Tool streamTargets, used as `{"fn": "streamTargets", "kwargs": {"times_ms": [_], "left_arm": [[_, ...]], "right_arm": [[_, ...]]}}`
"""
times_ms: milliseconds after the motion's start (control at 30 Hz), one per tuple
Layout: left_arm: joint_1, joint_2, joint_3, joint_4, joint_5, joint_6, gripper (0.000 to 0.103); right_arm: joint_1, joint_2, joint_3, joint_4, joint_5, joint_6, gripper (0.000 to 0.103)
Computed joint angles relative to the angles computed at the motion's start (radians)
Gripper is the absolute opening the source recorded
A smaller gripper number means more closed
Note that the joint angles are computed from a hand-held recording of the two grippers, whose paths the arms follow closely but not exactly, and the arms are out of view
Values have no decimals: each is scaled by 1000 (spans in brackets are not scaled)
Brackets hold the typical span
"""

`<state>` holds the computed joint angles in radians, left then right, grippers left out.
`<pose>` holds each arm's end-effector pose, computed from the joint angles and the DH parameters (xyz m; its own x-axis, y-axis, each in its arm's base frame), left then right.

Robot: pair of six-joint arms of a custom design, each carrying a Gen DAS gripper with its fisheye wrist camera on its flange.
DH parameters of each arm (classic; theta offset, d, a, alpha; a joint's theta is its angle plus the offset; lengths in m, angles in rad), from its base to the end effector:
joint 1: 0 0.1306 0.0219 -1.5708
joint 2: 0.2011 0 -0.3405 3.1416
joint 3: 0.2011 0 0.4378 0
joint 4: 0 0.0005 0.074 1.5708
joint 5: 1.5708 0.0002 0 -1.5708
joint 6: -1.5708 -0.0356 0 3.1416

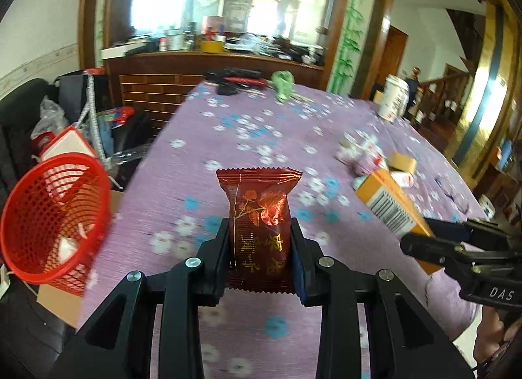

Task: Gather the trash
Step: 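Carry both items over the wastebasket and open both tools to drop them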

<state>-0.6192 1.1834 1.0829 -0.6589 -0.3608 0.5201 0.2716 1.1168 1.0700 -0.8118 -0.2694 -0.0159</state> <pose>0.3915 -0.2642 0.3473 -0.6528 -0.1057 -0.7501 0.0117 0.9887 -0.1495 0.4260 0.1279 0.3577 -0.7359 -0.1890 -0.6502 -0.4145 0.8851 0.2118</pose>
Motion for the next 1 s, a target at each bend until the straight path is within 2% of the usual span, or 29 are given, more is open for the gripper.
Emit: {"fn": "streamTargets", "kwargs": {"times_ms": [200,400,633,800,867,900,933,1000], "left_arm": [[85,-95,-64,-14,-31,23,31],[220,-201,-147,-55,-44,46,31],[370,-231,-201,-80,8,38,31],[432,-245,-224,-74,40,35,32],[448,-254,-232,-65,49,34,35],[453,-255,-231,-65,50,36,42],[460,-259,-233,-65,51,45,55],[466,-271,-241,-52,49,61,65]], "right_arm": [[97,107,113,-27,-11,19,51],[197,249,261,-52,-35,18,51],[289,412,434,-80,-70,-4,51],[334,527,564,-97,-73,-22,52],[348,567,611,-91,-69,-34,53],[354,594,643,-93,-78,-42,53],[357,610,661,-95,-88,-46,53],[359,641,696,-103,-116,-51,56]]}}
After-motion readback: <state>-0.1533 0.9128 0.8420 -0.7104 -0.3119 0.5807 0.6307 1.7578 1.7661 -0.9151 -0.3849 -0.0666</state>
